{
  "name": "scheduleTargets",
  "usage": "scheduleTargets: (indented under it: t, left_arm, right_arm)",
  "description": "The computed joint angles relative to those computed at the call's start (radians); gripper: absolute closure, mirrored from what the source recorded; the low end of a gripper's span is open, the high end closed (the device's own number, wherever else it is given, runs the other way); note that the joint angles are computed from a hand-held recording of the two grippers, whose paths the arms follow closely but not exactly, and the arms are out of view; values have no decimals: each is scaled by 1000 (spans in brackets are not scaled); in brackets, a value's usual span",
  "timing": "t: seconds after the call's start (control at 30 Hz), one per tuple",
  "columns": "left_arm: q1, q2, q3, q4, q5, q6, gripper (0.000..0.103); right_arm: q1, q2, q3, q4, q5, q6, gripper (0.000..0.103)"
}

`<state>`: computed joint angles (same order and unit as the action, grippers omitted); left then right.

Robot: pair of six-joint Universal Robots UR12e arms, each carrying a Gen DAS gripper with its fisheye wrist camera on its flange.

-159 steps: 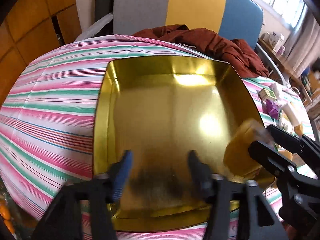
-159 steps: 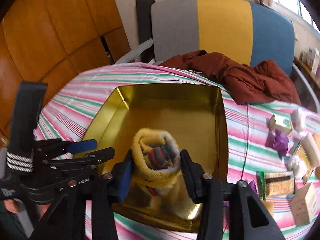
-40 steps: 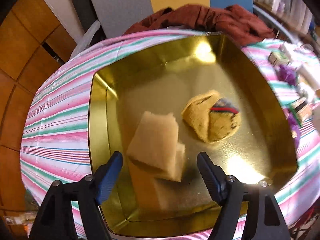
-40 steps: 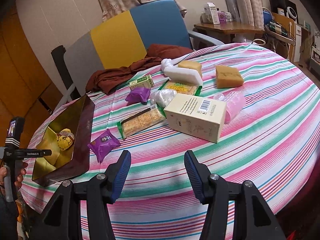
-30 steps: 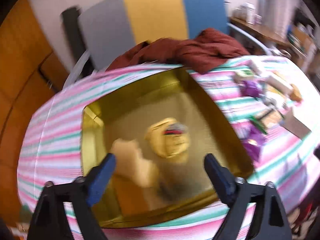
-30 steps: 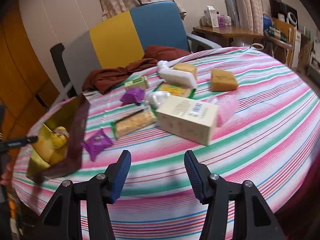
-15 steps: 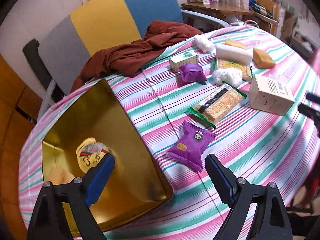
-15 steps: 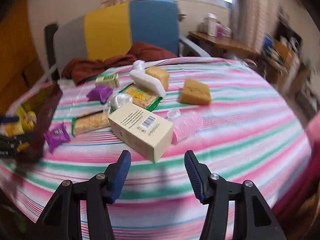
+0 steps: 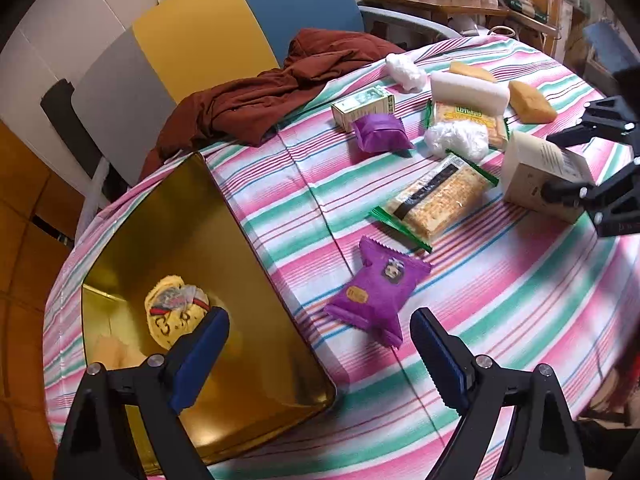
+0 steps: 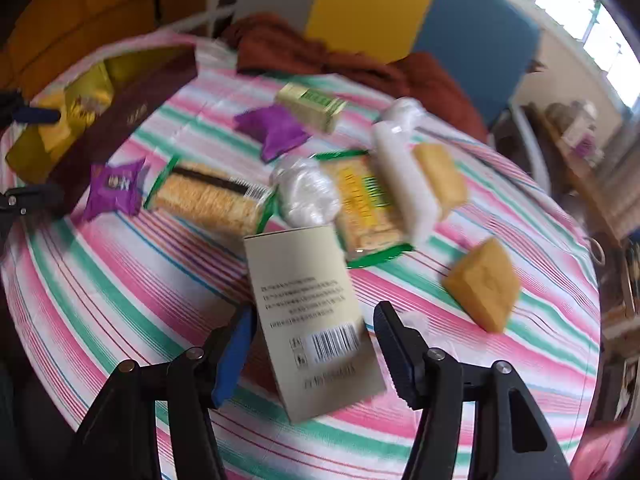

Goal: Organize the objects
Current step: 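Grasp the purple snack packet with the left gripper while the right grasps the cream box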

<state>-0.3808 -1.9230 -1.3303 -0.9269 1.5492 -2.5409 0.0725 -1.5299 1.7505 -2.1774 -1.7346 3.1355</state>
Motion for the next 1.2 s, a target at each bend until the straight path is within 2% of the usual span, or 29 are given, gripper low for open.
scheduleTargets:
  t: [0.1, 0.2, 0.33, 0.37, 0.53, 0.7, 0.77, 0.83, 0.9, 1.03, 1.1, 1.17, 1.2]
  left_arm:
    - [-17, -25, 31, -25, 48, 12, 10]
    - [-34, -49, 62, -53, 90, 24, 10]
    - [-54, -76, 81, -54, 133, 85, 9]
    - [-57, -81, 85, -62, 137, 101, 3]
    - [-70, -93, 97, -80, 162, 122, 3]
    - [-81, -108, 107, -113, 198, 143, 3]
    - [-78, -108, 107, -114, 186, 141, 3]
    - [-74, -109, 115, -136, 170, 134, 8]
    - [-67, -113, 137, -199, 133, 115, 21]
    - [-54, -117, 160, -269, 84, 79, 32]
    - [-47, -119, 174, -310, 54, 74, 47]
    - [-45, -118, 176, -328, 40, 76, 59]
    - [-45, -115, 173, -328, 37, 85, 61]
  right_arm:
    - [12, 36, -40, 96, -21, -52, 41]
    - [24, 50, -51, 118, -13, -73, 42]
    - [36, 45, -38, 87, -3, -72, 47]
    - [38, 43, -35, 84, -4, -66, 48]
    - [44, 26, -12, 65, -1, -29, 49]
    - [50, -12, 36, 6, 2, 31, 50]
    - [49, -29, 57, -20, 12, 56, 50]
    - [52, -39, 71, -35, 8, 73, 50]
    - [58, -42, 79, -55, 6, 100, 50]
    - [59, -54, 93, -85, 4, 139, 50]
    - [62, -60, 104, -107, 6, 164, 50]
    - [67, -65, 112, -132, -5, 183, 50]
    - [67, -66, 115, -143, -7, 191, 51]
